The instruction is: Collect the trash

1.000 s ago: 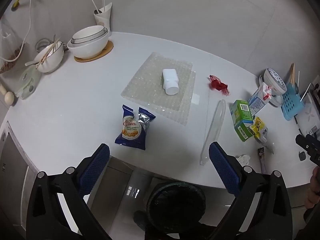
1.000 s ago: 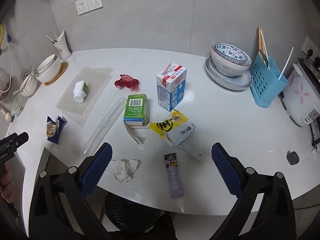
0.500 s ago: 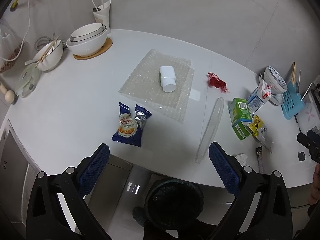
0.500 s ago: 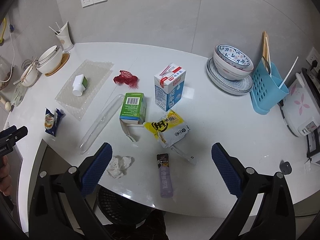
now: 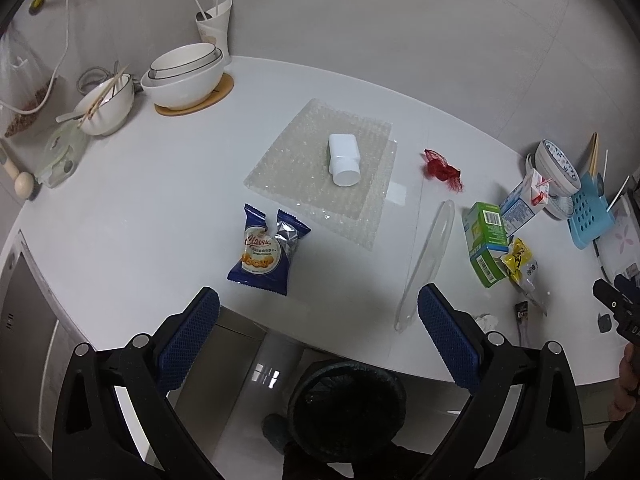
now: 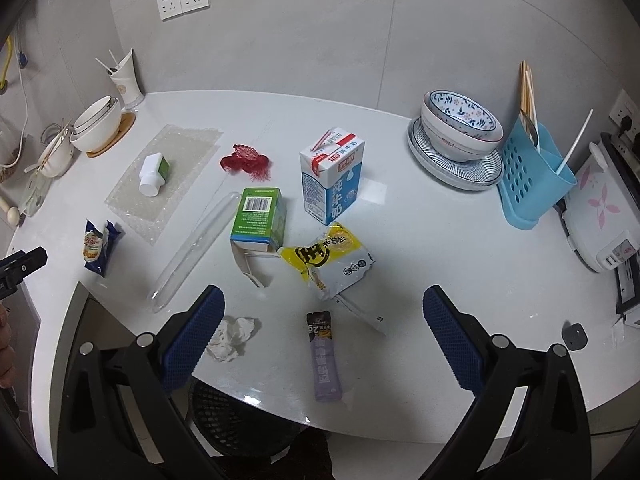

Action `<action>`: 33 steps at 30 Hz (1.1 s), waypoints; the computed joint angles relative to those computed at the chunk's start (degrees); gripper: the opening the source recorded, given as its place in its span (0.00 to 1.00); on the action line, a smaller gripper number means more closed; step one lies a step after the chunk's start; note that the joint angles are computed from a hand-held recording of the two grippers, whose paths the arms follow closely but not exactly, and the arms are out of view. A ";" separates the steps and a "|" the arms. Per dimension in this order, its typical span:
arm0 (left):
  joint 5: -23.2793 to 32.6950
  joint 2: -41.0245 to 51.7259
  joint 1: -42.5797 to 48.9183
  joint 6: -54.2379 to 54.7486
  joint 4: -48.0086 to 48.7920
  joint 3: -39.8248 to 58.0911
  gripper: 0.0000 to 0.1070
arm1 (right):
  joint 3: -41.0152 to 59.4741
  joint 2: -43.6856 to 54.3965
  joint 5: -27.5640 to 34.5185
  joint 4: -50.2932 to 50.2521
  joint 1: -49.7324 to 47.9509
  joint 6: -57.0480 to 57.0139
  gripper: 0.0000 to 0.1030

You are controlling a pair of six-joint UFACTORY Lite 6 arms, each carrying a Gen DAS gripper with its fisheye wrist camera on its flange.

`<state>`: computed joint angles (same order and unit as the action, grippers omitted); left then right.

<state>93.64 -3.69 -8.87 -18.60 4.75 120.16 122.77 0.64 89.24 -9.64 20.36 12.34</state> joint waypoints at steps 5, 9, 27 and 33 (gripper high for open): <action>-0.96 -0.63 0.31 0.40 0.03 -1.74 0.91 | -1.75 -0.80 -0.43 1.69 0.15 2.60 0.93; -1.83 -1.37 0.87 1.07 -0.54 -3.39 0.91 | -1.04 -0.55 -0.30 1.51 1.96 5.49 0.93; -1.93 -1.96 0.85 1.31 -2.88 -4.23 0.90 | 0.64 0.60 1.40 0.06 6.14 8.88 0.93; -2.03 -2.07 0.68 1.12 -3.30 -4.28 0.90 | 0.78 0.79 1.29 0.48 5.84 8.65 0.93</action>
